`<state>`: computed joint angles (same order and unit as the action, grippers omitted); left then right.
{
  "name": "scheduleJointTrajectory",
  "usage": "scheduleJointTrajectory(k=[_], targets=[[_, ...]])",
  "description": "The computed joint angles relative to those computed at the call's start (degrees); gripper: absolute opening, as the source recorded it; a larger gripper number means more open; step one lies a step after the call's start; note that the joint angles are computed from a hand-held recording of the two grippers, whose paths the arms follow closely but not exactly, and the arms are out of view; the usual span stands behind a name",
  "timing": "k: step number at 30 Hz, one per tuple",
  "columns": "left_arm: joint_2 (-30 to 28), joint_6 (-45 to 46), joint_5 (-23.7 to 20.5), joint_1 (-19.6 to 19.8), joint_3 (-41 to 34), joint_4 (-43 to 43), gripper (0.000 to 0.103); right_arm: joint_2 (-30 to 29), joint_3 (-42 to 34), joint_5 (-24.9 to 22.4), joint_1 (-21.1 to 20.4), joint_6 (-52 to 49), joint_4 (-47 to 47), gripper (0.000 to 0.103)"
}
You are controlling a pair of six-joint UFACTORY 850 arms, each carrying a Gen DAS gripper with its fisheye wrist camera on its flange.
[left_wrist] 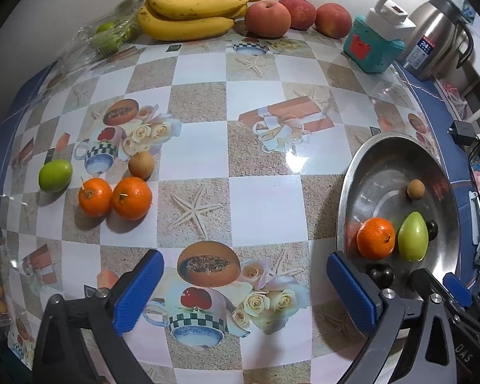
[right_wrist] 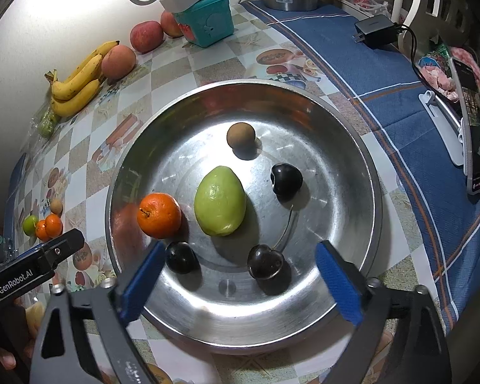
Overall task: Organize fruits
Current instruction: 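Withdraw both tools from the basin toward the remaining fruits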
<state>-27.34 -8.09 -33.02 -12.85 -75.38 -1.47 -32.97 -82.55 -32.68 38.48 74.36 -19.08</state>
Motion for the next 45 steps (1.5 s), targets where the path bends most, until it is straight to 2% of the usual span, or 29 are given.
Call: scheduleJointTrajectory(k=[14, 20, 29, 35, 40, 45], targets=[[0.85, 0.10, 0.44, 1.19, 0.25, -1.73, 0.103, 0.34, 0.15, 2.26, 0.41, 0.59, -1.63, 0.098], [2.06, 2.87, 2.19, 2.95, 0.97, -6.26, 0.103, -0.07, -0.33, 4.00, 0.60, 0.20, -1.11, 0.098], [3.07, -0.47, 4.01, 6.57, 1.42, -5.00, 0.103, -1.24, -2.48, 5.11, 1.12, 0.84, -1.65, 0.098], [3.72, -7.95, 5.20, 9.42, 1.76, 0.22, 0.103, -2.52, -4.58, 6.69, 1.40, -1.90, 1.31, 0.098], [4.12, -9.20, 5.95, 11.35, 1.95, 0.67, 0.103, -4.82, -8.47, 5.77, 2.02, -6.02, 4.02, 0.098], [4.41, -16.87, 5.67, 12.03, 2.06, 9.92, 0.103, -8.08, -14.12, 4.07, 2.73, -11.84, 7.24, 0.098]])
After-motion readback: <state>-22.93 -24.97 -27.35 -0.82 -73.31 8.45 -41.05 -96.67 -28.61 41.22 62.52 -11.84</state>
